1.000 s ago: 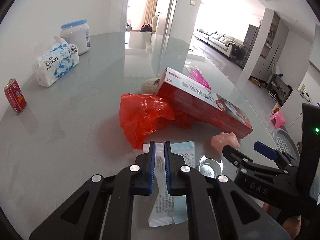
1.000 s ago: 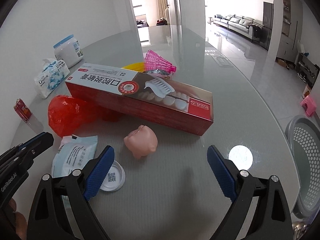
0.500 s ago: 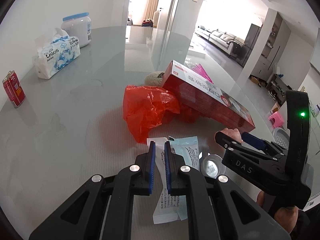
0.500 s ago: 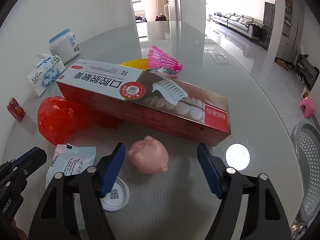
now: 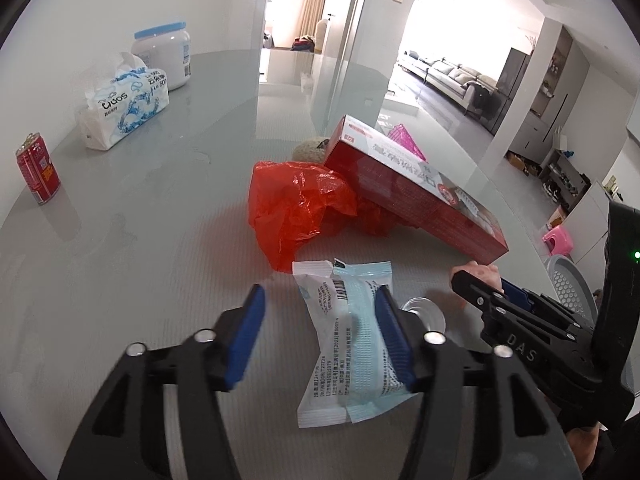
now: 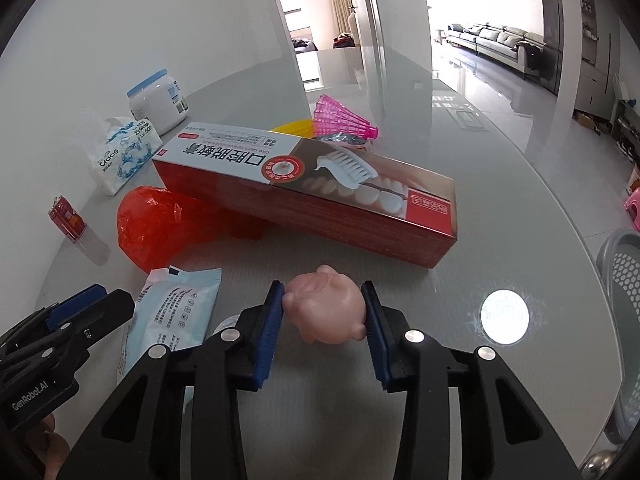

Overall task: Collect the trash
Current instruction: 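Lift the wet-wipe packet with the left tool while the right tool grasps the pink pig, then carry packet and pig over the grey basket and open both tools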

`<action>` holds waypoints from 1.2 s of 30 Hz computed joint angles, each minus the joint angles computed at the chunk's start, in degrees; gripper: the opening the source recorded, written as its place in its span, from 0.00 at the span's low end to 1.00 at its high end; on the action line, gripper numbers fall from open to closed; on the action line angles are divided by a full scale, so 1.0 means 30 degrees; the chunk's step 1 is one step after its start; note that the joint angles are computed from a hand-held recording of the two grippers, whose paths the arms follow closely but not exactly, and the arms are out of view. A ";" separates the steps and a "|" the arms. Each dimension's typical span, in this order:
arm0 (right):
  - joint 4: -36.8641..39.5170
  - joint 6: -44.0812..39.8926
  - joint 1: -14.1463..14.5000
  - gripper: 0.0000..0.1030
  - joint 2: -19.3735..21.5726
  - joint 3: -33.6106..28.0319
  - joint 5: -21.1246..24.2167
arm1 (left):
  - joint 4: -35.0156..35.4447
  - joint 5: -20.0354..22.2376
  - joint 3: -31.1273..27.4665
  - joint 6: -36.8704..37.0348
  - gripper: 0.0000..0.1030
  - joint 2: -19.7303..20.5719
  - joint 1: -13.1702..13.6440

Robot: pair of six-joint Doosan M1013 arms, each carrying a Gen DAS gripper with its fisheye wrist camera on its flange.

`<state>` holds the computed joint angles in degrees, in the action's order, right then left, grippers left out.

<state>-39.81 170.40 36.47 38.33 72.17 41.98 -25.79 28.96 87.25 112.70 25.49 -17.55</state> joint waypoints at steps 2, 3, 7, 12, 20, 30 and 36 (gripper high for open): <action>-0.0297 0.0627 0.0052 0.37 -0.0309 0.0527 -0.0220 | 0.0070 0.0022 0.0024 0.0030 0.60 -0.0041 -0.0075; -0.0447 0.0943 0.0068 0.37 -0.0450 0.0769 -0.0312 | 0.0128 0.0089 0.0022 0.0037 0.61 -0.0035 -0.0130; -0.0912 0.1807 0.0121 0.37 -0.0909 0.1467 -0.0468 | 0.0396 0.0522 -0.0140 -0.0077 0.65 0.0140 -0.0341; -0.1201 0.2204 0.0169 0.37 -0.1153 0.1821 -0.0621 | 0.1324 0.1497 -0.0603 -0.1016 0.66 0.0630 -0.0595; -0.1143 0.2105 0.0138 0.37 -0.1199 0.1865 -0.0742 | 0.2467 0.1669 -0.0879 -0.2480 0.66 0.1069 -0.0621; -0.1023 0.1897 0.0160 0.37 -0.1315 0.1991 -0.0880 | 0.0013 0.1746 -0.0764 -0.0216 0.38 0.1045 -0.0277; -0.1266 0.2238 0.0206 0.37 -0.1515 0.2275 -0.1041 | -0.0094 0.1619 -0.0546 0.0042 0.36 0.0811 -0.0304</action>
